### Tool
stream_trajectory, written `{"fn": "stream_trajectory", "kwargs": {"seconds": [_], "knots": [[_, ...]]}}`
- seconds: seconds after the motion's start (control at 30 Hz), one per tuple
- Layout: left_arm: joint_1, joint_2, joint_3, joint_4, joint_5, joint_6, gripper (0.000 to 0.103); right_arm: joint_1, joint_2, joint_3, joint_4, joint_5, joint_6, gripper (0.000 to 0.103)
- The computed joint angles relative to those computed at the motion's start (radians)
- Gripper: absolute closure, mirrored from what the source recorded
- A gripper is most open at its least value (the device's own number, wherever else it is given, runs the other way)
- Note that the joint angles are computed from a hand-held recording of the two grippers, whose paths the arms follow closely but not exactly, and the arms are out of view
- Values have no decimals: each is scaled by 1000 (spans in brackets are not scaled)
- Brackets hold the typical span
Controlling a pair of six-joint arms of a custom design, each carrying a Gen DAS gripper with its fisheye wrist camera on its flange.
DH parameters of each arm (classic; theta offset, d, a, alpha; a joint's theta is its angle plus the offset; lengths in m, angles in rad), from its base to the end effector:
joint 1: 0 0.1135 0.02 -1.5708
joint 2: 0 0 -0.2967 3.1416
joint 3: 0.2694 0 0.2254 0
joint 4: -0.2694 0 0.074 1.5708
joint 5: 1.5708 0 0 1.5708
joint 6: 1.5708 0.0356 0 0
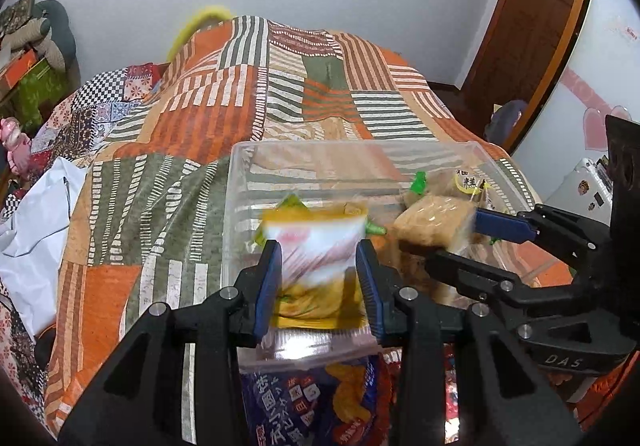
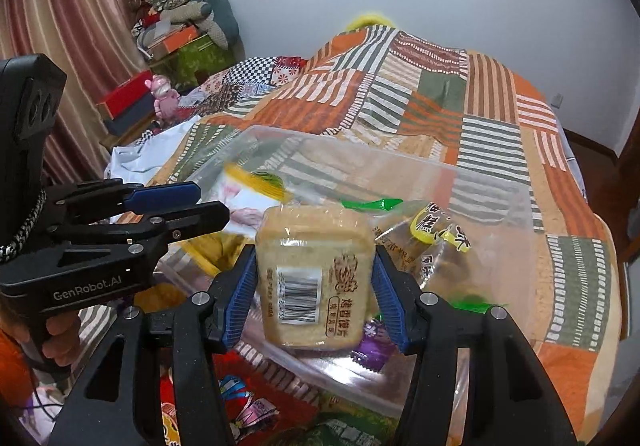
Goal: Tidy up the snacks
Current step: 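Carry both items over the clear box and open both tools to drop them, then grasp the blue-and-red biscuit pack with the left tool while the right tool grasps the cracker tray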
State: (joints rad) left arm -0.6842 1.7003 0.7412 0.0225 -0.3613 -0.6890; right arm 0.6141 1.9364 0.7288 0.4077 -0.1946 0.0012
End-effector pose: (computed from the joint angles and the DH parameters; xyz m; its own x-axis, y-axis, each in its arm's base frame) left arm 0.2372 -0.1772 0.1779 -0.7545 -0.1520 -0.6384 -0.0658 0.9854 -0.1569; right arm 0.2700 0.1988 0.1307 -0.5870 -0.4124 -0.6966 -0.6748 0.7247 0.1395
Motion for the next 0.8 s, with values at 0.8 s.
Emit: {"fn": "stream_trajectory", "kwargs": {"seconds": [0.8], "knots": [[-273,-214,-19,-283,-270,-210,26,-92,-329,-270,103,-20,44,25]]}}
